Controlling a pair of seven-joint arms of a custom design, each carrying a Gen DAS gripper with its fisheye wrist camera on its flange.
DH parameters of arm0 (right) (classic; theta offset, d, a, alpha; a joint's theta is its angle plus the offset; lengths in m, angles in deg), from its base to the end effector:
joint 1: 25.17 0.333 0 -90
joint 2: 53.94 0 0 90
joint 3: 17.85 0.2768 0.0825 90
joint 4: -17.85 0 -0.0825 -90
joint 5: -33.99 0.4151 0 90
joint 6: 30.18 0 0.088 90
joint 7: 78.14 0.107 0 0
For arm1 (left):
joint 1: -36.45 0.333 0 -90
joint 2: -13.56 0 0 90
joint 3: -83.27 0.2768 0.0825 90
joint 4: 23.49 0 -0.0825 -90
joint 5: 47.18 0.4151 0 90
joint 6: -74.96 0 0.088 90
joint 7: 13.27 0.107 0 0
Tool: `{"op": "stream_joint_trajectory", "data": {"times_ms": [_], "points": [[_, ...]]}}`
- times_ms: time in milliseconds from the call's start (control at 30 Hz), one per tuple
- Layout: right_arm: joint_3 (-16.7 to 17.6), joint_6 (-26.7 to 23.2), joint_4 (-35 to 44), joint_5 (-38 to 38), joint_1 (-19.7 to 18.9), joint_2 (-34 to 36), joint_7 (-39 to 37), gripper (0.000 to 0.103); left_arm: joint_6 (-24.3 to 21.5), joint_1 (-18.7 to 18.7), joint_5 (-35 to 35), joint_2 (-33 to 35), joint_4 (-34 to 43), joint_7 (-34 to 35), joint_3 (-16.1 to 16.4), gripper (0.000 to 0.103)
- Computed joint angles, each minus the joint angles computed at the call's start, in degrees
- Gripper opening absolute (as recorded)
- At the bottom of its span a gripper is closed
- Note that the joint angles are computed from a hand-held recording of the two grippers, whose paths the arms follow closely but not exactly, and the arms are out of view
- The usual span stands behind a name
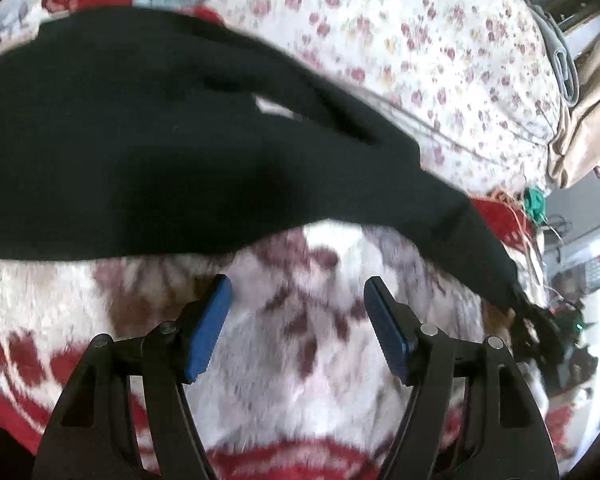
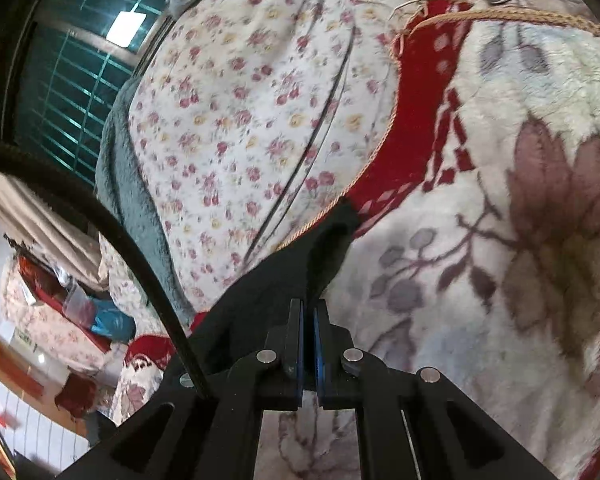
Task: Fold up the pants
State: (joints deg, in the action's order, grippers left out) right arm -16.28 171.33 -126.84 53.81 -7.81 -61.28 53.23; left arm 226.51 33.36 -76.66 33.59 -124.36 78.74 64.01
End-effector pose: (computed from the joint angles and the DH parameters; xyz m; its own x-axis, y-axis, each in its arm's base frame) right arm 0.5030 0.1292 0.3965 -0.2621 -0.6185 -0.7408 -0.4025 0.7677 -0.4986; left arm 0.6578 -0.2358 0.3832 -0.0999 -0.8550 0.5089 -0.9106 -0.1276 -0.3931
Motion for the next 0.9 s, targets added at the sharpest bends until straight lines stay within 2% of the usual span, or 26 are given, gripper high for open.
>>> {"op": "stream_joint_trajectory", "data": {"times_ms": [100, 167, 267, 333, 433, 467, 500, 533, 567, 633, 767, 833, 900], "points": [[-0.9, 1.7, -1.1, -1.6, 0.0, -0.8, 1.4, 0.004, 3.0, -1.2, 1.2, 2.7, 2.3, -2.3, 0.1, 0.070], [-3.4, 3.3, -2.1, -6.5, 1.0, -0.9, 6.3, 0.004, 4.1, -1.8, 2.4, 4.5, 4.1, -4.7, 0.0, 0.078], [-4.5, 5.5, -3.3, -11.1, 0.6, -1.2, 10.8, 0.004, 6.0, -1.4, 1.8, 7.0, 6.3, -6.7, -2.0, 0.091], [-4.4, 5.1, -3.3, -12.1, -0.1, -1.0, 11.6, 0.004, 7.9, -3.8, 5.7, 8.8, 8.4, -12.0, -0.1, 0.097], [-5.1, 5.7, -3.1, -15.8, -0.6, 0.6, 15.8, 0.004, 9.5, -3.9, 8.5, 12.2, 12.1, -15.9, -0.8, 0.097], [-5.3, 6.1, -3.0, -17.2, -0.9, 1.4, 17.6, 0.004, 8.6, -3.8, 9.4, 13.2, 13.7, -17.1, -0.9, 0.080], [-5.1, 6.5, -3.0, -18.0, -1.4, 1.9, 18.7, 0.004, 5.3, -2.9, 9.8, 15.1, 17.0, -16.6, -2.0, 0.060], [-5.2, 7.1, -2.9, -19.4, -1.8, 2.6, 20.6, 0.004, -0.5, -2.4, 10.7, 17.4, 21.2, -16.1, -2.5, 0.025], [-5.2, 7.8, -2.9, -21.1, -2.4, 3.1, 22.7, 0.004, -4.1, -1.4, 12.4, 19.2, 23.9, -17.1, -3.6, 0.022], [-4.4, 8.6, -3.0, -22.0, -3.5, 3.1, 23.7, 0.004, -5.8, -1.4, 10.2, 18.5, 23.7, -15.0, -2.9, 0.017], [-2.1, 8.8, -4.1, -18.0, -3.8, -0.4, 18.2, 0.004, -6.2, 0.1, 8.6, 11.3, 16.9, -11.5, -3.4, 0.015], [-0.8, 8.9, -5.5, -13.5, -3.5, -3.2, 14.4, 0.004, -6.7, 1.0, 6.0, 8.2, 14.0, -8.9, -4.0, 0.015], [-0.1, 8.6, -6.9, -10.0, -2.8, -6.1, 11.4, 0.004, -9.6, 1.7, 3.2, 5.7, 12.3, -7.9, -3.8, 0.015]]}}
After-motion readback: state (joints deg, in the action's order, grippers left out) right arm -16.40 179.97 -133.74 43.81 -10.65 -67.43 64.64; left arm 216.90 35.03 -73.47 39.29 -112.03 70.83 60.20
